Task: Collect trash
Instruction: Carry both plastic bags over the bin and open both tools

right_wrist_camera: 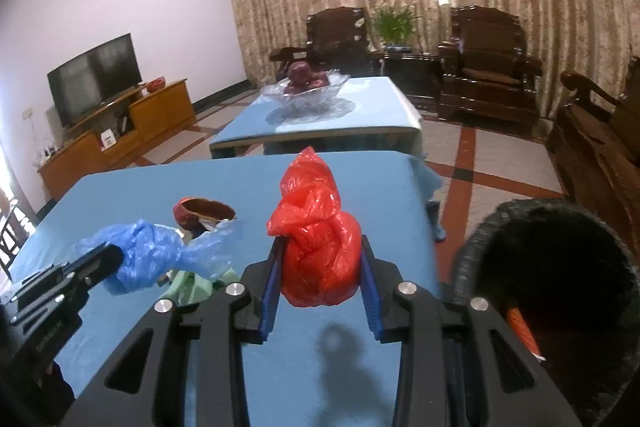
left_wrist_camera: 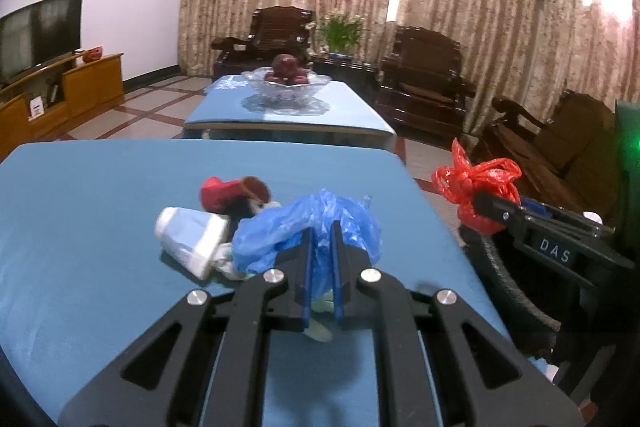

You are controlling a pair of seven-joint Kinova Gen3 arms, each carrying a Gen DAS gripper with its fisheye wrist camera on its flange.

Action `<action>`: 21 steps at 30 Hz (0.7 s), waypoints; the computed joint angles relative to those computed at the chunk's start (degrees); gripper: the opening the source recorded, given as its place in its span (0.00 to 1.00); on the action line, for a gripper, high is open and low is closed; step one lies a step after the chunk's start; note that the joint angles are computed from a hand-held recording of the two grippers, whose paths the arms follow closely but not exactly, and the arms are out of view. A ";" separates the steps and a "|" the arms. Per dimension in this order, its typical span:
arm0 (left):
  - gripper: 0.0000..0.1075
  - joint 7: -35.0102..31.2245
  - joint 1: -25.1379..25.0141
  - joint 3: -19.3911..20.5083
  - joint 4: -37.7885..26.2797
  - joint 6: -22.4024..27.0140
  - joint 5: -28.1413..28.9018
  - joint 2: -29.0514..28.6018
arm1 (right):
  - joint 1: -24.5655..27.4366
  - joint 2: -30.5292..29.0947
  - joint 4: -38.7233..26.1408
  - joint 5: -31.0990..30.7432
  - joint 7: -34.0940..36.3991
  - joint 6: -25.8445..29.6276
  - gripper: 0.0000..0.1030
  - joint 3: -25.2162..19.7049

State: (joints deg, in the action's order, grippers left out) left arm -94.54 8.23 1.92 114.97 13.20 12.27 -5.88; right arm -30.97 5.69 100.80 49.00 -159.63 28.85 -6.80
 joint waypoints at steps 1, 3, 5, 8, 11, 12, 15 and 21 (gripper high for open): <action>0.06 0.15 -0.09 0.81 -0.11 -0.17 0.02 -0.02 | -0.07 -0.74 0.47 0.41 -0.37 0.49 0.34 0.08; 0.06 1.49 0.34 1.79 -0.57 -0.41 -1.20 0.20 | 0.24 -2.32 1.41 1.45 -1.24 1.97 0.34 -0.35; 0.06 3.27 0.45 3.09 -1.41 -0.35 -2.56 0.68 | 0.99 -3.37 1.97 1.96 -1.63 3.21 0.34 -1.01; 0.06 5.19 1.46 4.62 -2.82 -0.64 -3.92 1.74 | 2.56 -5.08 3.22 2.77 -2.73 4.65 0.34 -2.11; 0.06 8.48 2.37 6.56 -4.79 -0.56 -6.88 3.37 | 4.54 -6.97 4.72 3.47 -4.12 5.75 0.34 -3.14; 0.06 8.71 2.95 6.53 -5.29 -0.49 -7.04 3.82 | 5.35 -7.75 5.30 3.54 -4.45 6.12 0.34 -3.38; 0.06 12.27 4.69 7.71 -7.24 -0.22 -10.45 5.74 | 7.74 -9.27 6.33 3.32 -4.46 6.95 0.34 -4.15; 0.06 20.68 10.45 7.00 -10.77 0.26 -18.85 9.61 | 12.45 -11.85 8.61 2.53 -2.95 7.58 0.34 -5.01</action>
State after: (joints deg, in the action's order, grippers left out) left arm -73.85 18.69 8.92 104.20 13.46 -6.57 3.73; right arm -18.52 -6.16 109.40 51.53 -162.58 36.43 -11.81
